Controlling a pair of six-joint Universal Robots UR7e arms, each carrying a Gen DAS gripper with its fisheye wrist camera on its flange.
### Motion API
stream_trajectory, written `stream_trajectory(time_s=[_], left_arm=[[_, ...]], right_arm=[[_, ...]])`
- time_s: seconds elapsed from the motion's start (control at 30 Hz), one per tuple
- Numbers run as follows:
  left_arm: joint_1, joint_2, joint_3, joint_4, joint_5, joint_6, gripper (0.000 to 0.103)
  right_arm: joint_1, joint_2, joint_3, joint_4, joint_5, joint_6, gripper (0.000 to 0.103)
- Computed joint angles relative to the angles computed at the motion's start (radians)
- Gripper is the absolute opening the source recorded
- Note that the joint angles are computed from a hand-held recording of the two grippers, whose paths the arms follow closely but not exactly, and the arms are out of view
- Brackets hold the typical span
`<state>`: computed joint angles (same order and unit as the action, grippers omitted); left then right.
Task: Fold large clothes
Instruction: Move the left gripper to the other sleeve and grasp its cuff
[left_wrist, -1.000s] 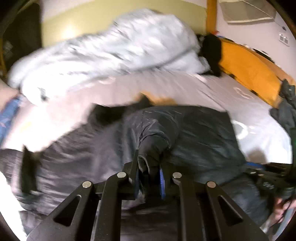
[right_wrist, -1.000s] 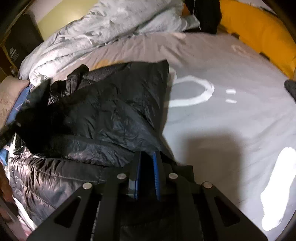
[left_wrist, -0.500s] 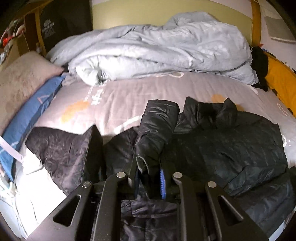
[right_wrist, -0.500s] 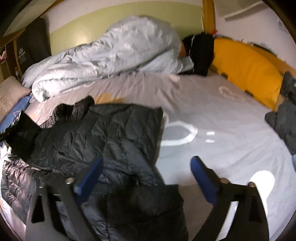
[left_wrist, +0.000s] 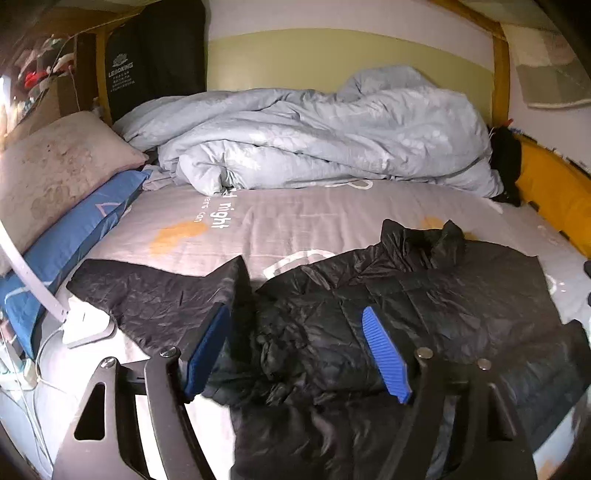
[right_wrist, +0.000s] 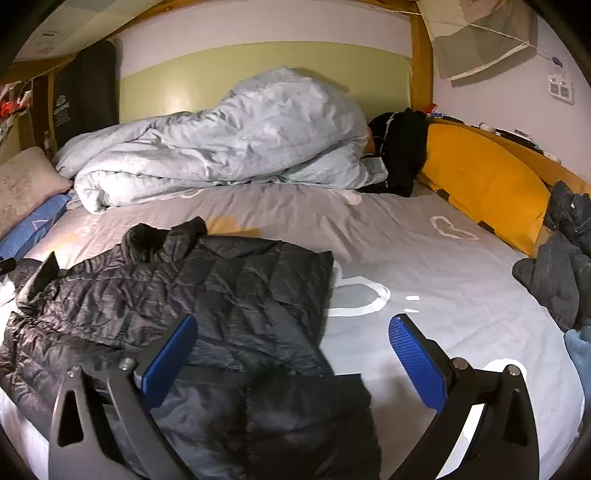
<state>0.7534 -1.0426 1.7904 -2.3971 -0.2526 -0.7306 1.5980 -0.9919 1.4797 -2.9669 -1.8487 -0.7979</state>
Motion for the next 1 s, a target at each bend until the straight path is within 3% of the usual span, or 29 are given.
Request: stream_trajectory(time_s=[0.13,0.33,0.4,0.63,0.7,0.77,0.9,0.97,1.0], left_arm=[[-0.022,-0.070,0.098,-0.111,-0.035,0.031,0.078],[0.000,-0.159,0.188,-0.332,-0.103,0.070,0.090],[0.036,-0.193,0.208,-0.411,-0.164,0.066,0.097],[0.160,-0.259,0.241,-0.526,-0.283,0.000,0.096],[0.187,-0.257,0.244,-0.550,-0.274,-0.003,0.096],[0.219,-0.264,0.234,-0.488,-0.267,-0.072,0.096],[0.269,-0.264,0.227,-0.476,-0.297,-0.105,0.087],[0.284,-0.260,0.214,-0.417,-0.288,-0.128,0.076],[0.290,-0.257,0.207,-0.383,-0.285,-0.137,0.057]], right_arm=[[0.002,-0.025,0.042,-0.018,0.036,-0.016,0.103],[-0.003,-0.050,0.059,0.058,0.090,0.066,0.103],[-0.003,-0.044,0.061,0.054,0.089,0.070,0.103],[-0.004,-0.013,0.049,0.064,0.041,0.031,0.103],[-0.007,-0.009,0.040,0.090,0.042,0.034,0.103],[-0.010,-0.008,0.031,0.126,0.050,0.047,0.103],[-0.013,-0.013,0.033,0.148,0.062,0.045,0.103],[-0.013,-0.014,0.039,0.134,0.062,0.035,0.103],[-0.012,-0.013,0.039,0.128,0.061,0.033,0.103]])
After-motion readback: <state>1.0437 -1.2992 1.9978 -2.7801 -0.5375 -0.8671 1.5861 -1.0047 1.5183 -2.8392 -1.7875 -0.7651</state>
